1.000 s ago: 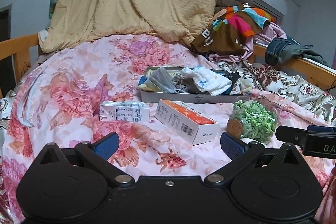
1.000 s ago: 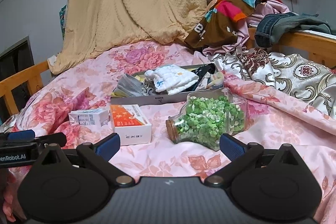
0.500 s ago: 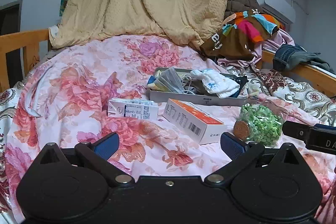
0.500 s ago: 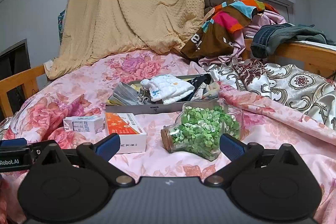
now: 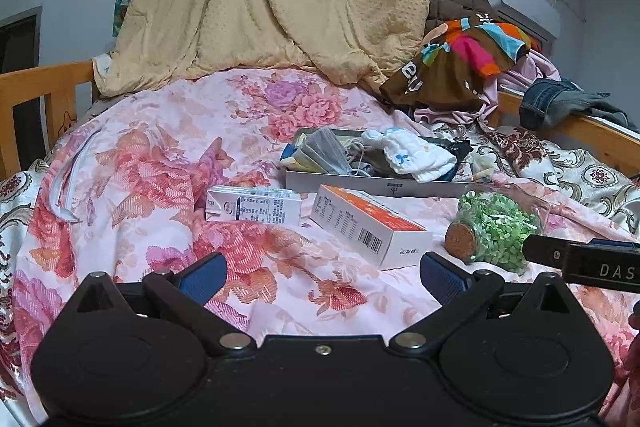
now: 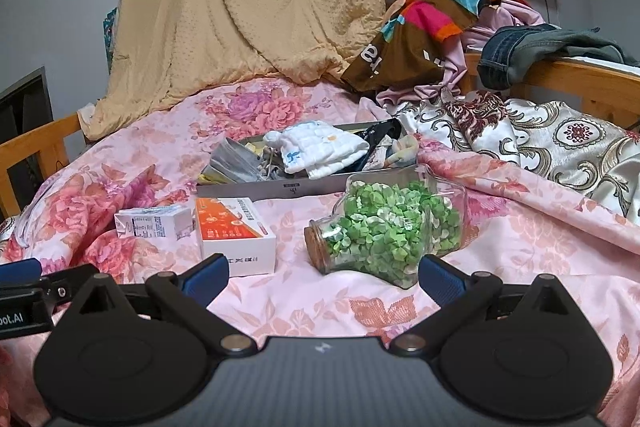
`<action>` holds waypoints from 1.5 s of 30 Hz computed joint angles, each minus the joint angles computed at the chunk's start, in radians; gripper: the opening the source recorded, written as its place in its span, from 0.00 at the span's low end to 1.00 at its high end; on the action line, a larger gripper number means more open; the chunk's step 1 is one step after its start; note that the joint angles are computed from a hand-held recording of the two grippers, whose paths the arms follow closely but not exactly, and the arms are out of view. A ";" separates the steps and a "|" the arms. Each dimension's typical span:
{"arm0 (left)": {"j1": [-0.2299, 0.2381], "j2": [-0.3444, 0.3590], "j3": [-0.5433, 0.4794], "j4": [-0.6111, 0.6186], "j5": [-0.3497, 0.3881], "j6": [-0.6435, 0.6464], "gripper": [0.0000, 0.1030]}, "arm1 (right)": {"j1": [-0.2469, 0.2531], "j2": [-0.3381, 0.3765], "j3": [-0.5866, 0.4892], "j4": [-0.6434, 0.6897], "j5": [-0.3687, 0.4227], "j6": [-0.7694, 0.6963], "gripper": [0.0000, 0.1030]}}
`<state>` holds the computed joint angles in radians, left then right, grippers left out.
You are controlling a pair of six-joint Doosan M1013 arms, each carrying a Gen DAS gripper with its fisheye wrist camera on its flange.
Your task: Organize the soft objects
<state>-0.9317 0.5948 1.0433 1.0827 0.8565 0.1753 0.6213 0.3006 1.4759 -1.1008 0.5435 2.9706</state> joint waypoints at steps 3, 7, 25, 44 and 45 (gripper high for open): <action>0.001 0.001 -0.002 -0.007 0.006 -0.001 0.99 | 0.001 0.005 -0.006 0.019 0.006 -0.028 1.00; 0.003 0.003 -0.006 -0.016 0.016 -0.010 0.99 | 0.003 0.010 -0.013 0.040 0.013 -0.066 1.00; 0.009 0.007 -0.013 -0.047 0.040 -0.033 0.99 | 0.002 0.011 -0.016 0.055 0.011 -0.092 1.00; 0.007 0.009 -0.014 -0.051 0.043 -0.030 0.99 | 0.003 0.012 -0.017 0.056 0.012 -0.094 1.00; 0.007 0.009 -0.014 -0.051 0.043 -0.030 0.99 | 0.002 0.012 -0.017 0.056 0.011 -0.094 1.00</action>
<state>-0.9244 0.6034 1.0293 1.0313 0.8997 0.1454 0.6238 0.3122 1.4591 -1.0444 0.5548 2.8767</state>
